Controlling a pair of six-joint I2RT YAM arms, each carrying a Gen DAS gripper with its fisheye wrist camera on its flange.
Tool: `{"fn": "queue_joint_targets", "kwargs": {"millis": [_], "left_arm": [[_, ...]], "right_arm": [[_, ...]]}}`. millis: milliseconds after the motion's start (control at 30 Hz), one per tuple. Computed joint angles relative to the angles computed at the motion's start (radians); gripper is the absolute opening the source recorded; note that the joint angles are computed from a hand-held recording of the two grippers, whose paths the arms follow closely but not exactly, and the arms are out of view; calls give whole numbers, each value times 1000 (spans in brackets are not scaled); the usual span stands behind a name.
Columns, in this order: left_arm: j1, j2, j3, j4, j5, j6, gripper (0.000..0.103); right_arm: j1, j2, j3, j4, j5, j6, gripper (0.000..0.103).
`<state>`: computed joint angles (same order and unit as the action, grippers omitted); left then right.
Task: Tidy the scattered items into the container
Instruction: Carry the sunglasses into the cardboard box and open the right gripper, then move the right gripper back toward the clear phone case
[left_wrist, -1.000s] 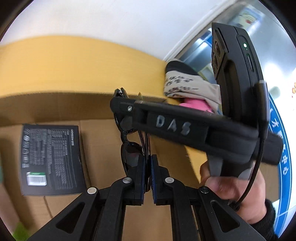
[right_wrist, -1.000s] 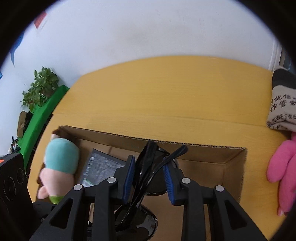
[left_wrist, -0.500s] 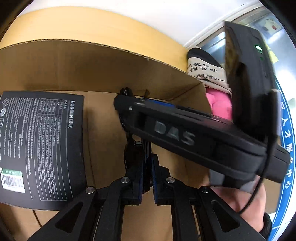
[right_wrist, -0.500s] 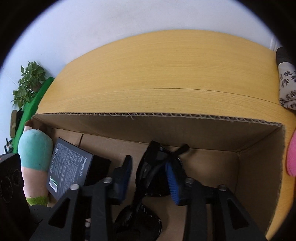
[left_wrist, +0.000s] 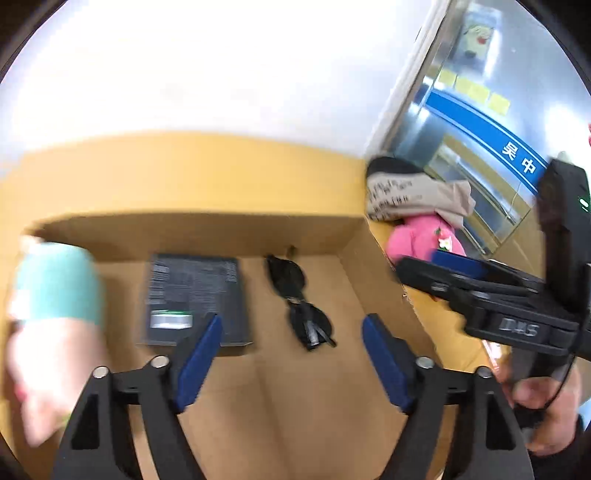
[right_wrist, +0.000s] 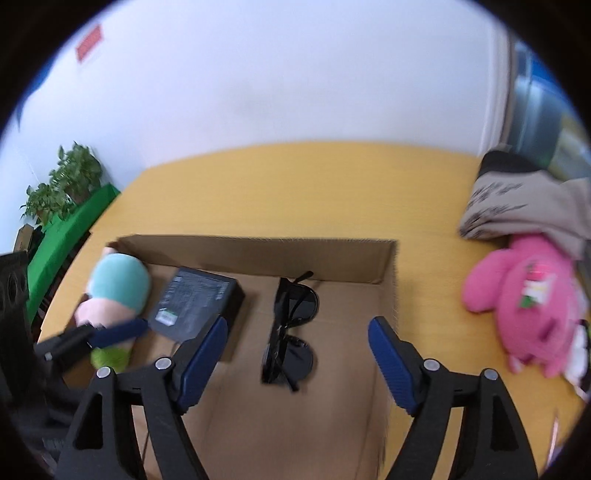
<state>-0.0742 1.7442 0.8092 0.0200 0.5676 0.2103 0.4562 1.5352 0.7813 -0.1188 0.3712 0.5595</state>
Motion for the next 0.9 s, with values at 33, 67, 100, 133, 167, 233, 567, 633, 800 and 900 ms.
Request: {"fn": "queue_joint_targets", "kwargs": {"millis": [33, 67, 100, 133, 167, 233, 567, 633, 800, 900], "left_arm": [[29, -63, -58, 27, -4, 13, 87], [53, -141, -115, 41, -16, 15, 93], [94, -229, -182, 57, -15, 27, 96], [116, -299, -241, 93, -23, 16, 101], [149, -347, -281, 122, -25, 15, 103], [210, -462, -375, 160, -11, 20, 103], [549, -918, -491, -261, 218, 322, 103], [615, -945, -478, -349, 269, 377, 103], [700, -973, -459, -472, 337, 466, 103], [734, -982, -449, -526, 364, 509, 103]], "right_arm": [[59, -47, -23, -19, 66, 34, 82], [121, -90, -45, -45, 132, 80, 82], [171, -104, -52, -63, 179, 121, 83], [228, -121, -63, -87, 226, 168, 83], [287, -127, -68, -118, 264, 223, 83], [381, -135, -74, -188, 318, 326, 83], [736, 24, 107, -582, 516, 749, 83], [775, 44, 138, -636, 532, 795, 83], [845, 76, 192, -749, 552, 901, 83], [862, 73, 196, -770, 558, 925, 83]]}}
